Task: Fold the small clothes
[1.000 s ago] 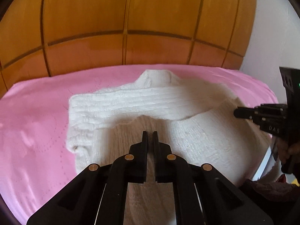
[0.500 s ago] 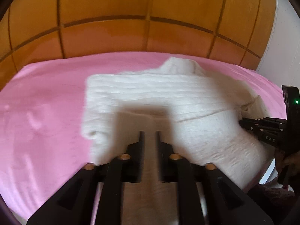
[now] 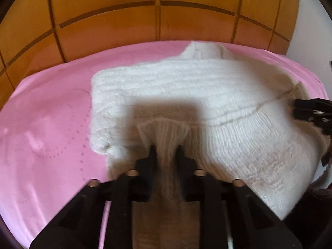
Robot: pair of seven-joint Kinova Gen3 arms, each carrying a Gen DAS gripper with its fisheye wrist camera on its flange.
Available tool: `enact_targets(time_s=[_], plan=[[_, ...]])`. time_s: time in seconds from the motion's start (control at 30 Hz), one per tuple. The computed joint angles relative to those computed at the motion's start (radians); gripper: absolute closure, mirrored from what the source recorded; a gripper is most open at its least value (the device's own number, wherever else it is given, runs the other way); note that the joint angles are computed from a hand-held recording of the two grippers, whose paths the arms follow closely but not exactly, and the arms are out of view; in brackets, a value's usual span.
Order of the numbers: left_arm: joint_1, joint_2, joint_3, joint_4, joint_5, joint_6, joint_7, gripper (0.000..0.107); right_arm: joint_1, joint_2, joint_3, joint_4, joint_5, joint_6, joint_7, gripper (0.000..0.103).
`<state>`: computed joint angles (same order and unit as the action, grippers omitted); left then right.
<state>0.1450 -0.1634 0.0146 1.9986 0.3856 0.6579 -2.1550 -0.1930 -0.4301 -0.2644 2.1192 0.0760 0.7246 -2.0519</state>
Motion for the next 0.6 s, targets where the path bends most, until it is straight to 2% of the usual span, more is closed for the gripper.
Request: enact_targets(time_s=[0.1, 0.2, 0.33, 0.4, 0.43, 0.47, 0.53, 0.6], plan=[[0.024, -0.022, -0.034, 0.014, 0.025, -0.018, -0.015, 0.101, 0.052, -0.071, -0.009, -0.001, 0.056, 0.085, -0.014, 0.045], [0.012, -0.046, -0.034, 0.028, 0.059, -0.022, -0.041, 0.101, 0.092, -0.107, 0.033, 0.014, 0.060, 0.143, -0.006, 0.044], [0.025, -0.067, -0.076, 0.035, 0.124, -0.018, -0.091, 0.101, 0.111, -0.090, 0.057, 0.042, 0.050, 0.126, -0.001, 0.044], [0.025, -0.079, -0.086, 0.034, 0.141, -0.008, -0.107, 0.101, 0.123, -0.063, 0.028, 0.042, 0.066, 0.115, -0.016, 0.048], [0.023, -0.084, -0.086, 0.033, 0.142, -0.007, -0.111, 0.101, 0.118, -0.053, 0.028, 0.041, 0.066, 0.111, -0.010, 0.060], [0.022, -0.086, -0.088, 0.031, 0.142, -0.004, -0.115, 0.101, 0.118, -0.040, 0.010, 0.035, 0.083, 0.118, -0.015, 0.092], [0.020, -0.101, -0.088, 0.034, 0.139, -0.005, -0.119, 0.101, 0.133, -0.039, -0.049, 0.017, 0.139, 0.153, -0.036, 0.096], [0.021, -0.120, -0.104, 0.036, 0.150, 0.006, -0.125, 0.101, 0.117, -0.069, -0.048, -0.003, 0.148, 0.189, -0.036, 0.097]])
